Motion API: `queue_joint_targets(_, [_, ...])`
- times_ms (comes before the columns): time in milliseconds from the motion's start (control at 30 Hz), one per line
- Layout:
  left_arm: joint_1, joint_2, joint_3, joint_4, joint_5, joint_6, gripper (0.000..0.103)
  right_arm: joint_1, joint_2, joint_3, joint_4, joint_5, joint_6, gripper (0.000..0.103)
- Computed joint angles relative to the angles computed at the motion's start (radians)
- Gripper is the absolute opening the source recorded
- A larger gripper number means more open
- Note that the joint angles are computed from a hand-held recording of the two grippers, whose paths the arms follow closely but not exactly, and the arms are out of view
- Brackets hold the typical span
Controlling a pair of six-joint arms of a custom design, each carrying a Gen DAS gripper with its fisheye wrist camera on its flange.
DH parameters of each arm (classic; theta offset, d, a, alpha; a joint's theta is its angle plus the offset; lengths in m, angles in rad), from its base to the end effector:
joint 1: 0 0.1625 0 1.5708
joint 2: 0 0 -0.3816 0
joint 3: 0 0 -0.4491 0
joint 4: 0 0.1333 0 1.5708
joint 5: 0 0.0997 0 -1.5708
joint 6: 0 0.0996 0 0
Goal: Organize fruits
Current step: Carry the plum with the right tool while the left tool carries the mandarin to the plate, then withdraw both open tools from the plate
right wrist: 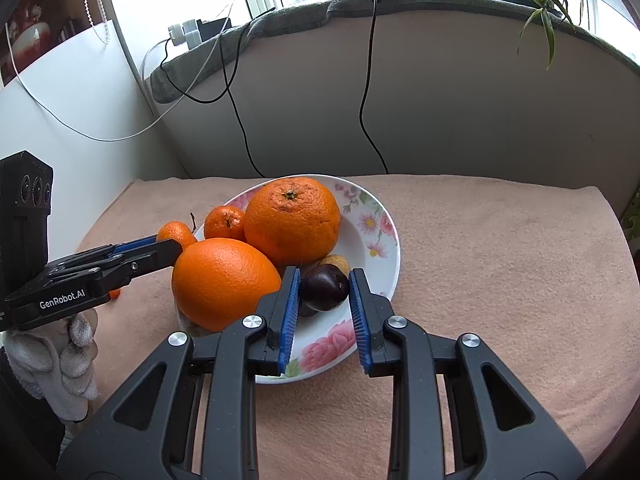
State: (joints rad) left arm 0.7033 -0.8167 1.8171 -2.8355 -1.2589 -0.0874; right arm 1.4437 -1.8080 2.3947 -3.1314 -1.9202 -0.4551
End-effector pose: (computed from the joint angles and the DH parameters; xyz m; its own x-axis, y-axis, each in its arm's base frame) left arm -0.3705 -0.5290 -0.0028 -0.7384 0.6170 -0.2723 0.6744 0.6807 -0.2861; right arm 0.0454 -0.4270 0.3146 -0.8362 0.1142 0.5364 -0.3299 0.6766 -0.6583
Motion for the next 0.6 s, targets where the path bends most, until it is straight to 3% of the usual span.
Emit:
queue_joint_targets(67, [-0.002, 0.001, 0.002, -0.005, 0.005, 0.004, 0.036, 0.005, 0.001, 0.001, -0.004, -0.004, -0.004, 0.027])
queue_joint_targets(133, [-0.003, 0.001, 0.002, -0.013, 0.001, 0.008, 0.044, 0.007, 0.001, 0.001, -0.007, -0.005, -0.006, 0.035])
queue_joint_targets(200, [-0.003, -0.003, 0.005, -0.025, -0.008, 0.012, 0.057, 0.012, 0.005, 0.002, -0.027, -0.009, -0.011, 0.062])
queue_joint_targets(233, [-0.004, -0.005, 0.007, -0.032, -0.008, 0.015, 0.061, 0.015, 0.007, 0.004, -0.041, -0.011, -0.014, 0.065])
queue_joint_targets(500, [-0.029, -0.020, 0.027, -0.059, 0.038, 0.039, 0.078, 0.029, 0.010, 0.001, -0.039, -0.018, -0.013, 0.072])
queue_joint_targets(600, [-0.037, -0.028, 0.038, -0.074, 0.055, 0.049, 0.079, 0.034, 0.016, 0.002, -0.042, -0.028, -0.014, 0.072])
